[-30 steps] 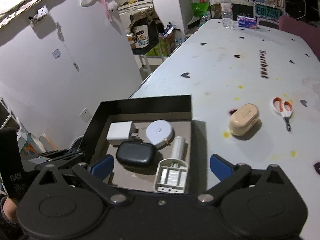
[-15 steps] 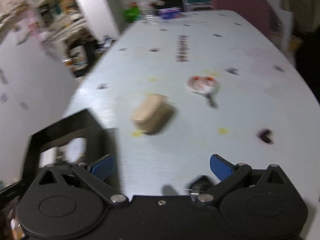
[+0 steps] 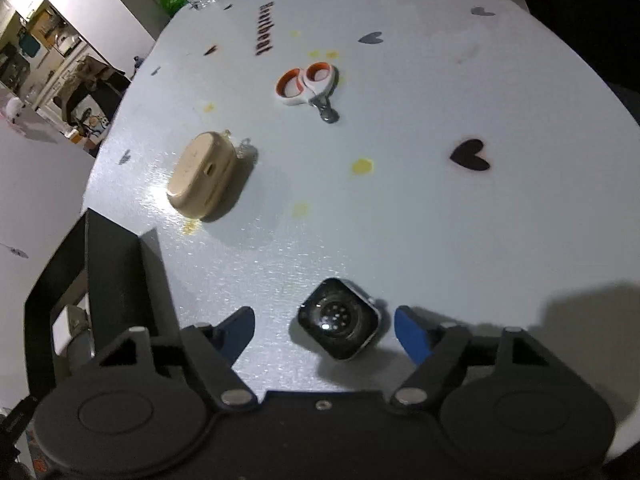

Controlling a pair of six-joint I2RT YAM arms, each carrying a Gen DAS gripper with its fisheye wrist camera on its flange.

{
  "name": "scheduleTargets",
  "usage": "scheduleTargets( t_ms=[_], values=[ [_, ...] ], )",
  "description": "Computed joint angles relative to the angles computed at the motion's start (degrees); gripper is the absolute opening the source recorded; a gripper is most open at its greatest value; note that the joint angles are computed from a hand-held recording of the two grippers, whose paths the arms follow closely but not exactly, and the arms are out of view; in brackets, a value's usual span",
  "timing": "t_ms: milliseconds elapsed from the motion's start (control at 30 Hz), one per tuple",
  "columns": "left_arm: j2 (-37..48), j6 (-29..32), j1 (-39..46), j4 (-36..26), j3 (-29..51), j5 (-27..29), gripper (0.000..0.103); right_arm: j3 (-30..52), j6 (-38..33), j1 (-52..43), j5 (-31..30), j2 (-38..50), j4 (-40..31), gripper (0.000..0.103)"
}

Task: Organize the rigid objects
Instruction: 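Close the right gripper around the black smartwatch and lift it, then carry the smartwatch into the box and open the right gripper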

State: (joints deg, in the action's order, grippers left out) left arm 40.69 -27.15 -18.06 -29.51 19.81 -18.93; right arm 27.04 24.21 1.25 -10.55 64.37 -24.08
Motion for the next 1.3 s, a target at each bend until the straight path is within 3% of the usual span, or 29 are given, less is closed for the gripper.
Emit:
scheduleTargets(
  t_ms=[233,500,767,1000,1167,1300],
  values=[
    [-0.1,0.0,0.0,-0.1,0.0,0.0,0.005,0.7,1.5,0.1,-3.0,1.9,1.7,0.079],
    [0.0,-0.1,-0.1,0.0,0.0,-0.1,0.005,4.3,0.7,6.4,0.1,8.5,6.4,0.078],
    [0.0,-0.1,-0.2,-0.1,0.0,-0.2,0.005,3.0,0.3,13.0,9.4,6.5,5.3,0.068],
    [-0.3,0.1,0.1,-0.4,0.1,-0.1,0.005,4.0,0.3,21.1,19.7,8.3,4.8,0.047],
    [-0.5,0.1,0.2,-0.5,0.1,0.1,0.005,3.2,-1.7,20.4,18.2,5.9,4.4,0.047],
    [-0.4,0.1,0.3,-0.6,0.1,0.2,0.005,2.8,-2.1,21.0,17.4,-1.8,2.9,0.046]
  ],
)
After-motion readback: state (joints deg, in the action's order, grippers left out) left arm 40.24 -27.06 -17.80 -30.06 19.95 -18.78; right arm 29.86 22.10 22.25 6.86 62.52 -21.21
